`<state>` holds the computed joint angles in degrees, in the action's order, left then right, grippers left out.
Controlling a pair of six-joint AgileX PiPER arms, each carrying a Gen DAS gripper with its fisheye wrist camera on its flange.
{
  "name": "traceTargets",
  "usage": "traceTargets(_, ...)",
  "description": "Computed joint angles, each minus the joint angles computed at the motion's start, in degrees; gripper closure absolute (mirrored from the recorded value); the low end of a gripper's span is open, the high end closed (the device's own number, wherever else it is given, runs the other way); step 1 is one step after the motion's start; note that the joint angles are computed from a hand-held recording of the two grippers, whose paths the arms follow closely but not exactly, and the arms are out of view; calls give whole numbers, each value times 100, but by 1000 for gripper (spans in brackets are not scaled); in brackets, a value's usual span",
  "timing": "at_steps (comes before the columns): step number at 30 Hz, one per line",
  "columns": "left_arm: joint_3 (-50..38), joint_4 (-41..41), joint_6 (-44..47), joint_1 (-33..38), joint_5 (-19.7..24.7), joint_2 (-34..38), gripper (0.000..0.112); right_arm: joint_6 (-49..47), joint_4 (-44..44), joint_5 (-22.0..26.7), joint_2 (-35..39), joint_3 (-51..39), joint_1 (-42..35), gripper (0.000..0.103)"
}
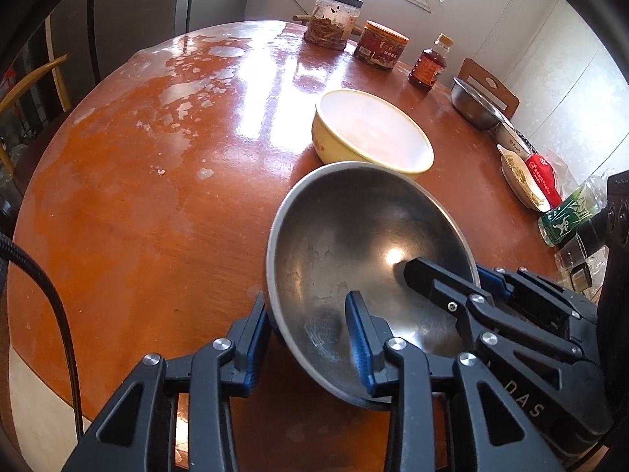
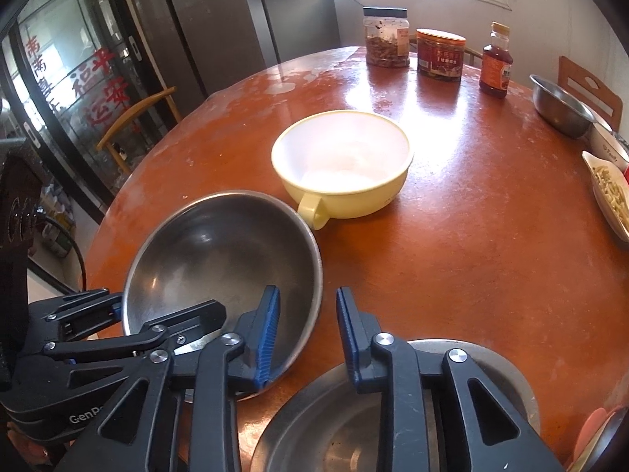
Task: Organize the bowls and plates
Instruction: 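Grasp the rim of the smaller steel bowl with the left gripper, then lift the smaller steel bowl with the left gripper and lower it into the large bowl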
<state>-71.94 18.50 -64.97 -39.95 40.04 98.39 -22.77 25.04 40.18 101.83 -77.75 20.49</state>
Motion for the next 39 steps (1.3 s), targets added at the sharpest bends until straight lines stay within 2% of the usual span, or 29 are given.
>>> traceTargets(9, -62, 88, -21, -7, 85, -85, 76, -87, 236, -39, -60, 34, -64, 77)
traceTargets(21, -643, 435, -61, -287, 515, -169, 76, -393, 737, 12, -500, 144, -415, 77)
traceTargets(27, -935, 573, -10, -512, 667, -179, 76, -512, 934, 174, -873, 299, -716, 77)
traceTargets(39, -1707, 588, 290, -1214, 1058, 267, 76, -811, 1103, 417, -1953, 1297, -1526, 77)
